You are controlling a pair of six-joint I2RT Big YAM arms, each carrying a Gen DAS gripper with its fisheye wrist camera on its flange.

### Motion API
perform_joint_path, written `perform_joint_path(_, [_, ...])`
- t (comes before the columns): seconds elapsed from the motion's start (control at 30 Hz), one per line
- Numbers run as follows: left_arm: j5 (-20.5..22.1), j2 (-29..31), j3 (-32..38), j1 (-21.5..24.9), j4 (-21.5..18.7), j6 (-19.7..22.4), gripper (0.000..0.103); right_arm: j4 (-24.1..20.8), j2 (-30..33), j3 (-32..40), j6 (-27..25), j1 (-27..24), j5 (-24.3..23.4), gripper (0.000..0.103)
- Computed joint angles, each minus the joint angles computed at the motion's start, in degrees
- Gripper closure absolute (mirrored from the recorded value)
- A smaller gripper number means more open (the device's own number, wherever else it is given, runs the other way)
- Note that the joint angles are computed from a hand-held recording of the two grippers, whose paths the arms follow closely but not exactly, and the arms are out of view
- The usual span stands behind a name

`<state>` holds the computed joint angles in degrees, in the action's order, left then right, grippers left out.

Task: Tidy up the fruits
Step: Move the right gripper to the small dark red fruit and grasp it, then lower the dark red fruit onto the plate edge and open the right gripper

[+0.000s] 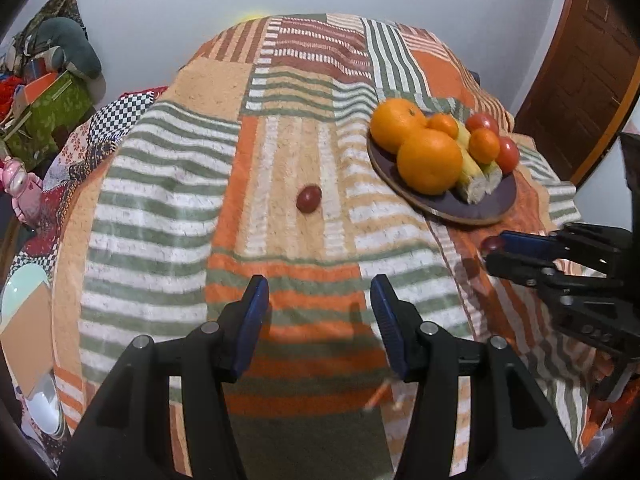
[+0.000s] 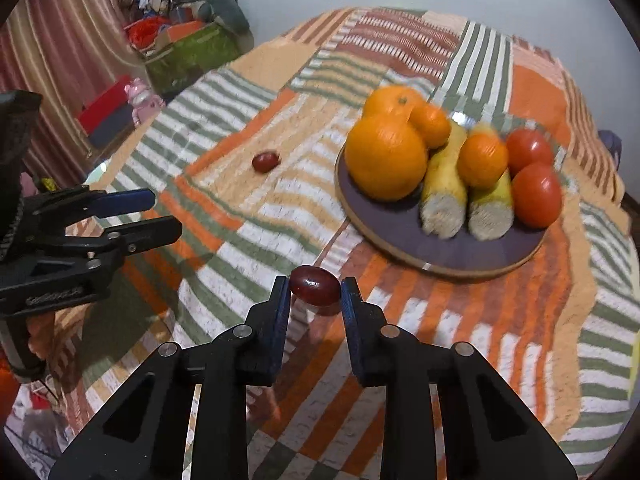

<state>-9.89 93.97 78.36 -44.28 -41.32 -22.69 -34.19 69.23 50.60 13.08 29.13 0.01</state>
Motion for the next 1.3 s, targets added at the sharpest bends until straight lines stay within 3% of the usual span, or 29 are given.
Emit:
perform_joint_path(0.2, [-1.1,3.8,4.3,1.1,1.1,1.5,0.05,2.2,-1.1,0.5,0.7,-3.5,0.3,0.079])
perform_joint_path(0.47, [5.2,10.6,10.4,3.7,-0.6,2.3,0.056,3.4,-0.6,1.5,-0.2,-7.0,-0.2,0.079])
perform_joint_path(0.7, [2.6,14.9,15.3,4.2,-3.0,3.0,0.061,4.7,0.7,1.3,-1.9,-9.5,-2.1,0.079])
perform_joint_path(1.1, [2.0,17.3,17.9,4.3,-4.6,4.6,0.082,5.0,-0.4,0.7,-3.2,-10.7,-3.0,0.079])
perform_joint_path(1.3, [2.8,16.4,17.3,4.2,-4.8,5.7,0.082,4.2,-1.5,0.3,-3.5,-11.2,-2.3,0.079])
